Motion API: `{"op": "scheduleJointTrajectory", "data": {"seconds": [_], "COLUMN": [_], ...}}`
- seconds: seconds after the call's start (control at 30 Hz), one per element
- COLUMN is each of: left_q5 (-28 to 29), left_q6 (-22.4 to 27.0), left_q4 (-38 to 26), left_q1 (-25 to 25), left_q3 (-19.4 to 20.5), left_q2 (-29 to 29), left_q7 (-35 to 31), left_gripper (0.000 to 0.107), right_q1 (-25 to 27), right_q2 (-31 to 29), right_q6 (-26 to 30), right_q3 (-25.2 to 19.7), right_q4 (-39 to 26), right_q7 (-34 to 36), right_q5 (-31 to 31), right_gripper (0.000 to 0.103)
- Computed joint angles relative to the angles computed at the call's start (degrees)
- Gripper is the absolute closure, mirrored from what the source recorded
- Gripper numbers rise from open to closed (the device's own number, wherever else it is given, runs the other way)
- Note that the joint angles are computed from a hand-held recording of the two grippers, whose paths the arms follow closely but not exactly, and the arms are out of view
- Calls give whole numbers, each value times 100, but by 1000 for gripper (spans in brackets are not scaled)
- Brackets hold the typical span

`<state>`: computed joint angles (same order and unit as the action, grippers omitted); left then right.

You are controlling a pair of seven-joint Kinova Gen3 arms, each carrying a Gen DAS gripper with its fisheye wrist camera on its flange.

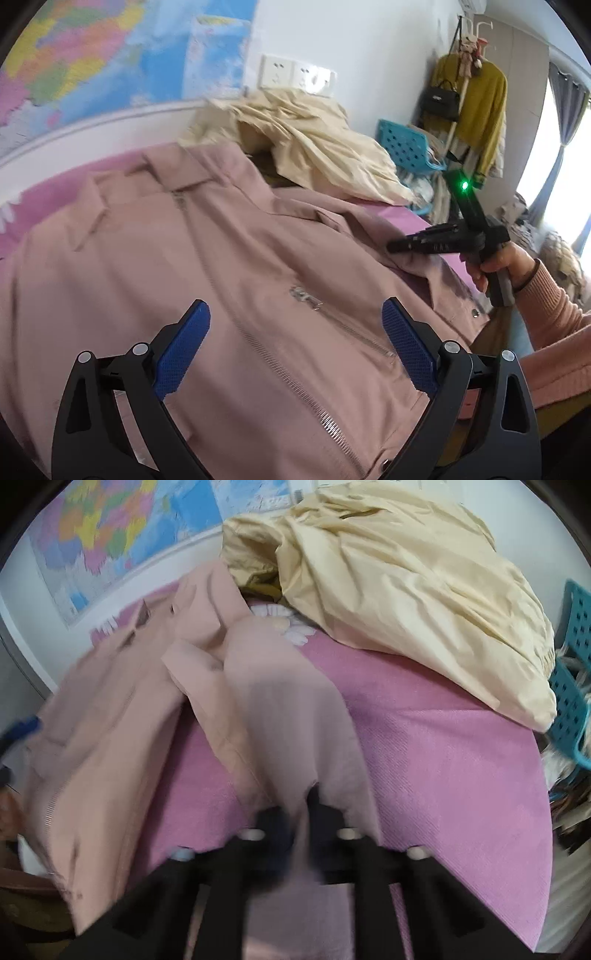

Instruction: Fold large clothes

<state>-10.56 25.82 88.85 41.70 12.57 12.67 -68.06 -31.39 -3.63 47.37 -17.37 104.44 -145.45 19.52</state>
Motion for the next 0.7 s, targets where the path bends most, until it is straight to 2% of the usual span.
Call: {"op": "scheduleJointTrajectory", "data": {"seconds": [0.13,0.23,0.37,0.43,0.5,0.6,0.7], "left_q5": [471,967,1772,2195,2631,3059,2958], "left_q6": [150,204,388,568,764,925,843], "left_q4": [-344,-600,-1068,-1385,-1726,-2027,-2198], "left_q1": [-229,-155,-871,-1147,-1162,-951,-522], "left_q3": [283,249,1213,1642,1733,1514,1013], "left_q2": [282,444,861,1158,1428,1612,1660], "left_q7": [-582,-1213,-2145,-2611,-3017,-3270,-3061], "left_gripper": [15,14,14,14,14,14,14], "right_q1": [-501,-1037,-1851,-1855,-1438,-862,-654], "right_q2": [-664,-1030,-1310,-1298,-1231,-1025,-853], "right_q6": [-888,-1587,-2519,-2866,-2861,-2856,-2843], "right_q3": [923,1719,2703,2761,2447,1949,1753], "right_q4": [472,758,1015,1046,905,661,452], "right_q7": [312,741,1443,1805,2234,2844,3510], "right_q5": [-857,-1556,-2488,-2954,-3420,-4119,-4804], "right_gripper": [99,99,99,99,99,99,99]}}
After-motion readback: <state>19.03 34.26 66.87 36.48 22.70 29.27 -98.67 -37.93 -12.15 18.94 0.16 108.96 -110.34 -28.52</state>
